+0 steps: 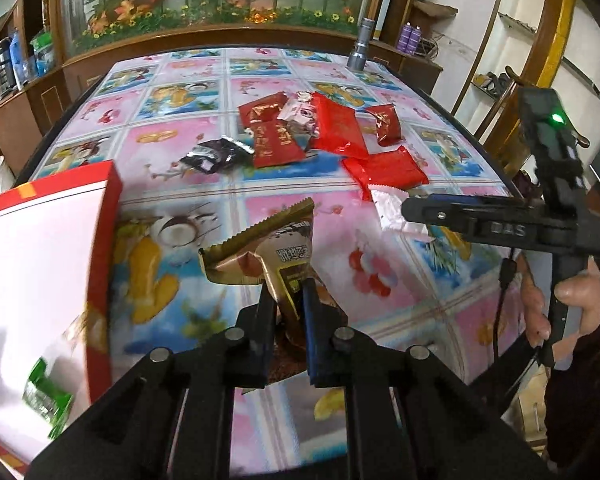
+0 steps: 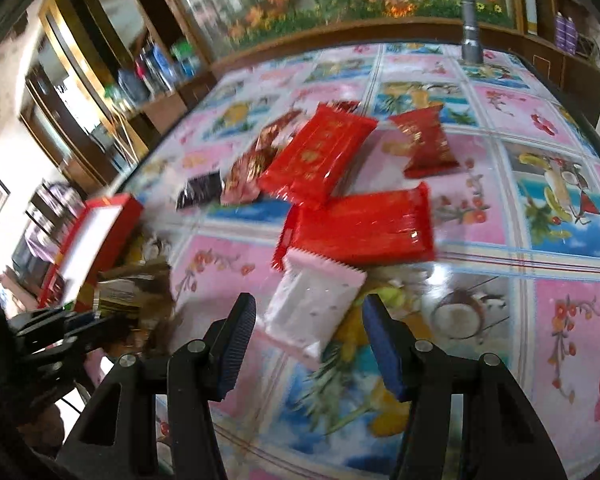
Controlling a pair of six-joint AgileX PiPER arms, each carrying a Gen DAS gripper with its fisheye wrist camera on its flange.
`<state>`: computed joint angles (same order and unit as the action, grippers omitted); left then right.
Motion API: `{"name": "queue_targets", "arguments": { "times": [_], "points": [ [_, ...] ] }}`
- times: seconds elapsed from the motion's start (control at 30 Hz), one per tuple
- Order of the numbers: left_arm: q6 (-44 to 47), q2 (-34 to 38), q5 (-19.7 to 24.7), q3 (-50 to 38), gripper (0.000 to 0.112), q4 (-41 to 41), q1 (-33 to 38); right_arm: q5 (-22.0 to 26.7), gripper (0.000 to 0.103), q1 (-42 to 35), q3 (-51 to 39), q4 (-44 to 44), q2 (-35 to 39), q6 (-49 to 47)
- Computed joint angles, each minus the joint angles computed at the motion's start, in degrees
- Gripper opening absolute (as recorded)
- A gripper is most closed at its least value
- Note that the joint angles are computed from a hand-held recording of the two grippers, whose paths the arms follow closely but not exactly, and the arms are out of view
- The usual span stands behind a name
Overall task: Organize snacks
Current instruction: 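Grasp the brown snack bag with the left tool while the right tool grasps the white packet, then lift the brown bag and white packet and carry them toward the tray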
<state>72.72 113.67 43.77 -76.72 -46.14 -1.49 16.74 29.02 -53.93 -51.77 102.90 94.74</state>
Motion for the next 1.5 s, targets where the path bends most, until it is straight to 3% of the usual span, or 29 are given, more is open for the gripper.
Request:
{"name": "queue_targets", "arguments": {
  "times": [0.13,0.23,0.33,0.53,0.57,0.63,0.7,0.77,1.0,1.1,1.2,1.5],
  "points": [
    [1.91,-0.02,1.03,0.72,0.01,-1.17,1.29,9.62,0.057,1.56,-8.55,13.48,4.8,-12.44],
    [2.15,0.87,1.68,0.33,0.01,-1.42,1.71,12.52,0.053,1.56,-12.17,17.8,7.73,-16.55],
    [2.17,1.65,2.71,-0.51,0.01,-1.83,1.99,18.27,0.049,3.61,-15.65,14.84,10.48,-14.27],
    [-0.43,1.73,1.42,-1.26,0.012,0.15,0.94,17.66,0.039,4.41,-14.78,10.52,10.54,-10.26],
    [-1.37,1.72,1.1,-1.4,0.015,0.66,0.79,16.48,0.038,4.32,-13.59,9.38,9.95,-8.83],
    [-1.98,1.69,0.68,-1.36,0.032,0.37,0.89,15.32,0.038,4.48,-11.55,7.17,8.89,-6.25],
    [-2.6,1.35,-0.75,-0.83,0.07,0.08,0.84,14.71,0.038,4.56,-9.93,6.1,7.95,-4.93],
    [-2.98,1.05,-1.88,-0.51,0.074,-0.51,0.58,13.69,0.038,4.25,-8.15,5.26,6.9,-3.36],
    [-13.94,4.11,-5.8,-2.84,0.075,7.65,-3.4,12.83,0.038,4.54,-4.23,2.07,4.75,0.65],
    [-13.46,5.06,-7.76,-2.1,0.074,7.0,-3.59,13.44,0.039,4.96,-4.41,1.51,4.97,1.03],
    [-10.08,5.68,-7.7,-1.99,0.061,3.67,-2.92,13.33,0.039,5.07,-4.43,1.54,5.0,1.07],
    [-6.53,6.14,-7.5,-2.03,0.049,-0.4,-2.44,10.97,0.038,4.87,-3.41,1.0,4.2,1.85]
  ]
}}
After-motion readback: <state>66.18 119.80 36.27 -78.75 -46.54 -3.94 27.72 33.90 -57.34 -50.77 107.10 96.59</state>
